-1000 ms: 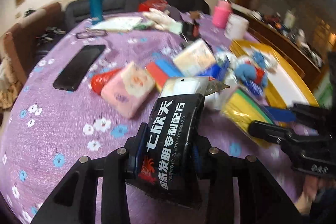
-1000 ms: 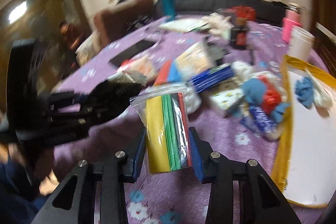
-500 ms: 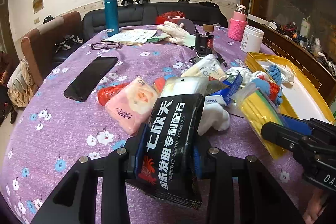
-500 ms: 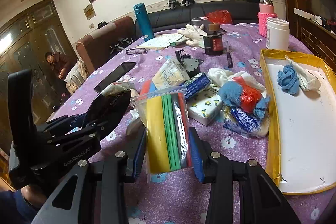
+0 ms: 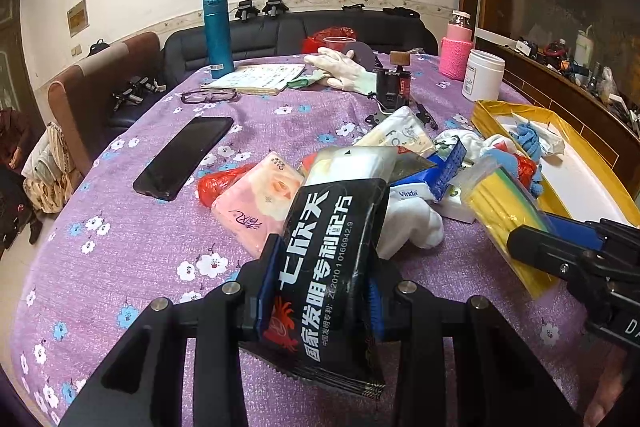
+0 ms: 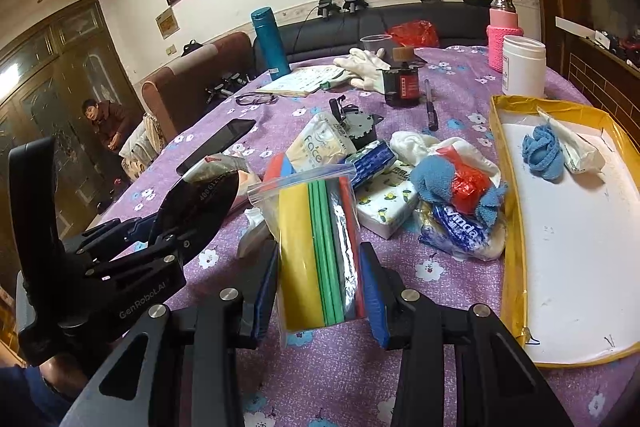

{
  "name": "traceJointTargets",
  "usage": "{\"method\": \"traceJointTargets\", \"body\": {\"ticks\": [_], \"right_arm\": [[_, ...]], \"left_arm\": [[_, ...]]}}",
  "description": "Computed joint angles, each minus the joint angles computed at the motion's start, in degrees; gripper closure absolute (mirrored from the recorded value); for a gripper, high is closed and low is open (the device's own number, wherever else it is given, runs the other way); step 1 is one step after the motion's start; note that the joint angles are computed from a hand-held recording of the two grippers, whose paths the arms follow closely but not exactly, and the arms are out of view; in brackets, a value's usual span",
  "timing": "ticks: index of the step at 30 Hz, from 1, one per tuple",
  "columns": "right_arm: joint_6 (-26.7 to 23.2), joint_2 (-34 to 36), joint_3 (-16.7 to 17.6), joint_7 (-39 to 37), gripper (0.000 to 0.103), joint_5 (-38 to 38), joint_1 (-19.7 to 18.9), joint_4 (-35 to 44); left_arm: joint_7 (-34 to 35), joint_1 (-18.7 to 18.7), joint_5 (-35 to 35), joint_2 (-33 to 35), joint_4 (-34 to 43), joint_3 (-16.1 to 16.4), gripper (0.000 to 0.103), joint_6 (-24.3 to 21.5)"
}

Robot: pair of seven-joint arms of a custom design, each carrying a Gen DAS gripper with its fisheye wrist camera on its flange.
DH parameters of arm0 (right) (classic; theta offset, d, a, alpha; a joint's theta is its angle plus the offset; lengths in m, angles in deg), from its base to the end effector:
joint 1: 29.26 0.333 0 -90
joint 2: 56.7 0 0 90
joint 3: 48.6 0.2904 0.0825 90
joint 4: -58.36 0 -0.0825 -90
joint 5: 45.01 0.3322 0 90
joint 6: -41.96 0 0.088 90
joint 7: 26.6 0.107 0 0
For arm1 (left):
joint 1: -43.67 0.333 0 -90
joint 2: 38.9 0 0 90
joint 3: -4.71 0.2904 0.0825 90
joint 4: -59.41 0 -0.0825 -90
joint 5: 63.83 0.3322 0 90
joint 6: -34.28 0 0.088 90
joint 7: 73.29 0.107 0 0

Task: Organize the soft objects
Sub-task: 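Place the black packet and sponge bag into the yellow tray with both grippers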

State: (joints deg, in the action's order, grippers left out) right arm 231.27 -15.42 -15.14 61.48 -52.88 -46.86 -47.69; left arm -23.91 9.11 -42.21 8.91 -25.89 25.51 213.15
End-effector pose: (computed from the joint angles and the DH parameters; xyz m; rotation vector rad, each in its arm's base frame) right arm 0.6326 0.1247 0.3048 -1.7414 1.4696 -0.3875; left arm 0.6528 -0.2663 0.3003 -1.5947 1.8297 -0.8274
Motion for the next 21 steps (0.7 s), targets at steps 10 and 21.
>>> {"method": "traceJointTargets", "body": {"ticks": [10, 21], "right_arm": [[0.82, -0.26, 0.99, 0.7, 0.06, -1.07, -1.49, -0.81], [2.16, -0.43, 1.9, 3.04, 0.06, -3.21, -3.42, -1.72]], "left_arm": [[-1.62, -3.52, 0.12, -0.19, -1.36, 4.18, 0.067, 1.15], [-0.87, -3.7, -0.78, -0.81, -2.22, 4.25, 0.067, 2.03]]}}
